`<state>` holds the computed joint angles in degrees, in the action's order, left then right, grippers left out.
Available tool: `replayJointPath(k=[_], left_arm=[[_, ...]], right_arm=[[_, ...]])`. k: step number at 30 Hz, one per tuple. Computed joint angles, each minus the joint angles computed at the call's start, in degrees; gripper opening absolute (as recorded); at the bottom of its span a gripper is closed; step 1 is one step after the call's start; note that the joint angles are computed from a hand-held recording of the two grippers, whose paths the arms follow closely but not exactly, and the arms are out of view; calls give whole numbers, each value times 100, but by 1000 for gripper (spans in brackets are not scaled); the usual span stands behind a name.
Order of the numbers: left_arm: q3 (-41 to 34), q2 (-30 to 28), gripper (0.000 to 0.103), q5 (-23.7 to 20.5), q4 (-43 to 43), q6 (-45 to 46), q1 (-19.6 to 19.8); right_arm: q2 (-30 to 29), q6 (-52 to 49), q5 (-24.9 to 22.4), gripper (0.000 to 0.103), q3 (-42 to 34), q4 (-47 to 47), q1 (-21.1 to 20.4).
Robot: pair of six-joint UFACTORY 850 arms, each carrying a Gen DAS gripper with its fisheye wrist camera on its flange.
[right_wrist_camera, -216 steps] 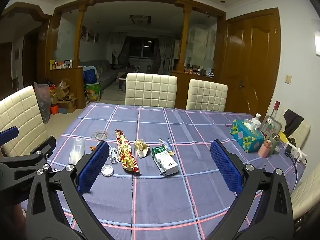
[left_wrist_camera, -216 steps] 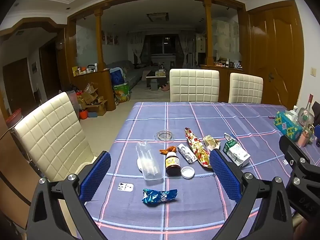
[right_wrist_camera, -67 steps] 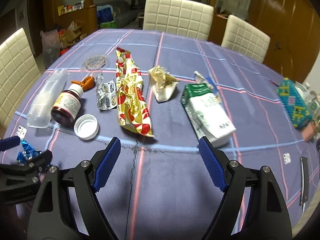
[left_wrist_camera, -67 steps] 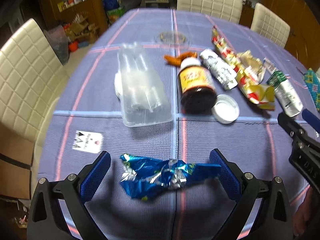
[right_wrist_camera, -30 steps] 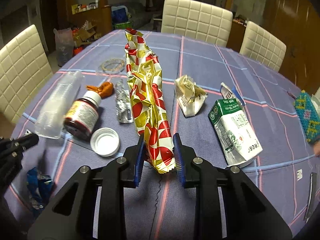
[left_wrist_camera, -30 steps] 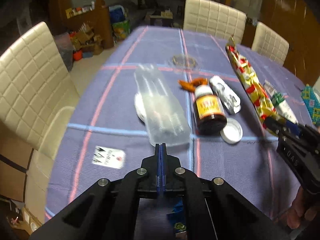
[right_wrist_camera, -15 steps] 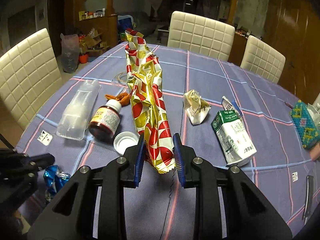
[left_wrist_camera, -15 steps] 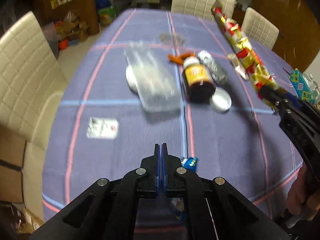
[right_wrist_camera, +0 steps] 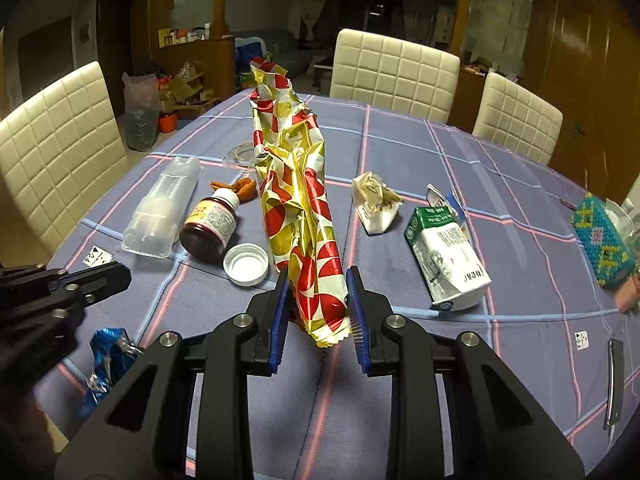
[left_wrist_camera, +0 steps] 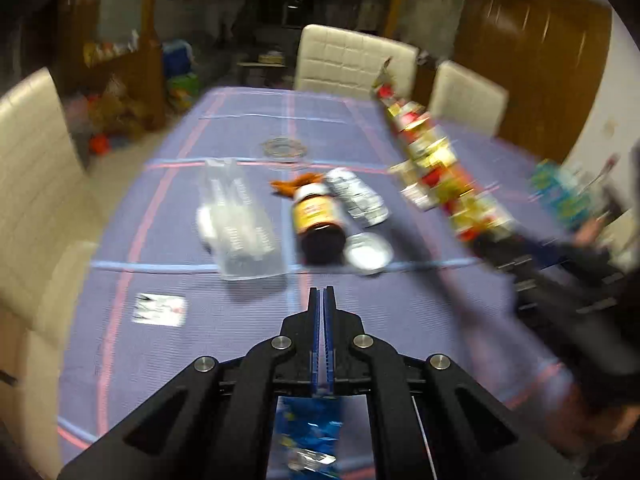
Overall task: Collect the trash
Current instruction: 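Grasp the blue crumpled wrapper with the left tool, then carry both wrappers to the clear bin and open both tools over it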
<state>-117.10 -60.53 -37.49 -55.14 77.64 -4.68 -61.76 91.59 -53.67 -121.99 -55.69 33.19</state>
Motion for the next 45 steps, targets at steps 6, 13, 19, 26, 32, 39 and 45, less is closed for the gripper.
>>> replayJointPath(k=[6, 13, 19, 26, 32, 39, 45], left_arm=[[158, -16, 0, -118, -488, 527, -7], [424, 214, 13, 591, -713, 563, -35], [800, 410, 85, 398, -1284, 1381, 17], [972, 420, 85, 422, -121, 658, 46], [935, 326, 33, 402, 472, 20, 81], [1129, 471, 28, 580, -138, 710, 41], [694, 275, 28, 422, -185, 526, 46]], right_arm=[[167, 189, 90, 29, 304, -61, -8], [208, 230, 163, 29, 377, -98, -9], [188, 223, 171, 29, 340, -123, 14], [183, 196, 182, 29, 324, -68, 19], [156, 73, 206, 29, 293, 63, 34], [105, 25, 116, 29, 214, 52, 48], [-20, -181, 88, 29, -3, 170, 9]])
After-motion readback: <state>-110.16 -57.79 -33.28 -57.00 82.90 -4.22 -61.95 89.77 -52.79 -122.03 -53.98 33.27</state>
